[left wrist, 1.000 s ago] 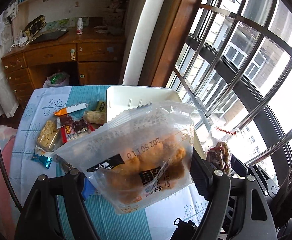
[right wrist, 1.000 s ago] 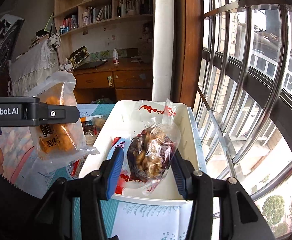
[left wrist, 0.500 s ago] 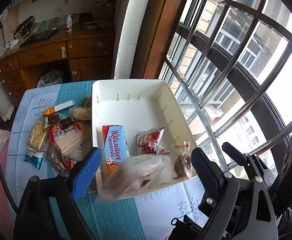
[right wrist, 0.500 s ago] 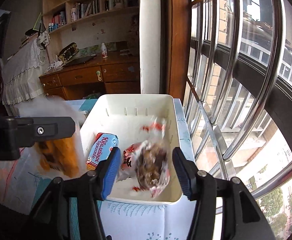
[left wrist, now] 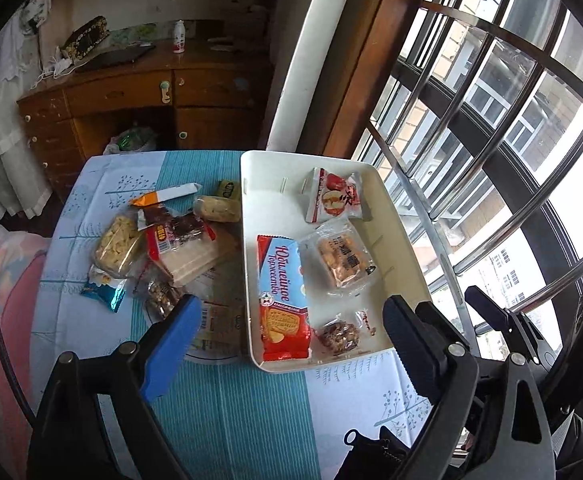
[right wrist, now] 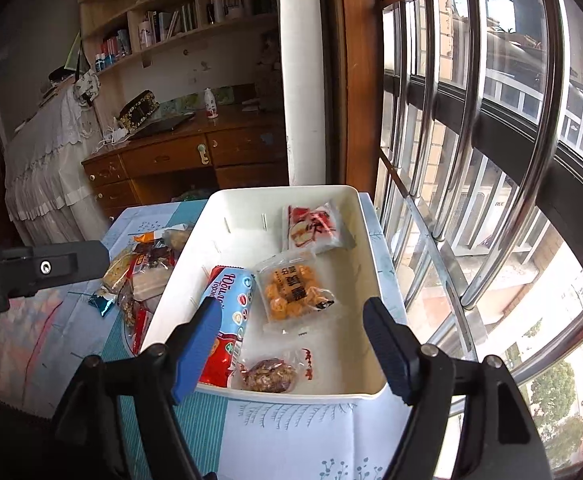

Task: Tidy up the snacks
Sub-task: 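Withdraw both tools from the tray toward the remaining snacks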

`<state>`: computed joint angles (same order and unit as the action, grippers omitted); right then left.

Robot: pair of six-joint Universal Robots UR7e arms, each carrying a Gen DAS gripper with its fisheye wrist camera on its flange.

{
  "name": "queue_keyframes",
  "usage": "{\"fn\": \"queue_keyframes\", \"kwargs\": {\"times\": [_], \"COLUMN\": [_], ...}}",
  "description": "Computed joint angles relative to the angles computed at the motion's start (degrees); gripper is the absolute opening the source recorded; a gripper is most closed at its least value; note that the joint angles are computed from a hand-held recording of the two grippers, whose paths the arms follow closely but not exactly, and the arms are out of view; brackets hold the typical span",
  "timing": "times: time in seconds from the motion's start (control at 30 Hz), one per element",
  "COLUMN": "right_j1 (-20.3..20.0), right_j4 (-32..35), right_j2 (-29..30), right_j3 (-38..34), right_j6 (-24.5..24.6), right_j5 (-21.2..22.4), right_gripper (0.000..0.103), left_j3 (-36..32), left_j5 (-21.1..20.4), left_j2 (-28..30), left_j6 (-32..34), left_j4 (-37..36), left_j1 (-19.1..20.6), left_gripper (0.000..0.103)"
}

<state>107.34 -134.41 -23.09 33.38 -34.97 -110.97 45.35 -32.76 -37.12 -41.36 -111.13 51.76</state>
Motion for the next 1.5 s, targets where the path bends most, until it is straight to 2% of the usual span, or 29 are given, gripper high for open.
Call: {"fn": "queue_keyframes", "kwargs": {"times": [0.17, 0.53, 0.87, 1.1, 1.23, 1.5], "right_j1": [0.8, 3.2, 5.4, 6.7, 6.9, 6.3], "right_j4": [0.3, 0.8, 2.0, 8.0, 13.7, 21.7], "right_j2": [-0.3, 0.1, 2.5, 5.4, 6.6, 8.3], "right_j3": [1.6, 4.6, 5.2, 1.9, -0.3, -3.7], "right_j6": [2.2, 9.9, 19.8, 32.3, 42.3, 62.0], "right_j5": [-0.5, -2.9, -5.4, -9.0, -10.7, -9.7], "right_gripper": [0.074, 0.074, 0.074, 0.074, 0.074, 0.074], "left_j3": [6.7, 15.2, 19.0, 19.8, 19.9, 19.0], "left_j5": [0.3, -0.5, -2.6, -4.4, -6.0, -7.5], "left_j2": [-4.9, -14.0, -20.1, -21.9, -21.8, -19.6], "left_j6": [-2.7, -7.1, -5.6, -0.3, 4.2, 10.3], "left_j4": [0.0, 5.2, 10.1, 10.0, 7.6, 4.5], "left_j1": [0.1, 1.7, 4.4, 7.5, 9.7, 13.7], "left_gripper": [0.091, 0.091, 0.091, 0.091, 0.091, 0.091]}}
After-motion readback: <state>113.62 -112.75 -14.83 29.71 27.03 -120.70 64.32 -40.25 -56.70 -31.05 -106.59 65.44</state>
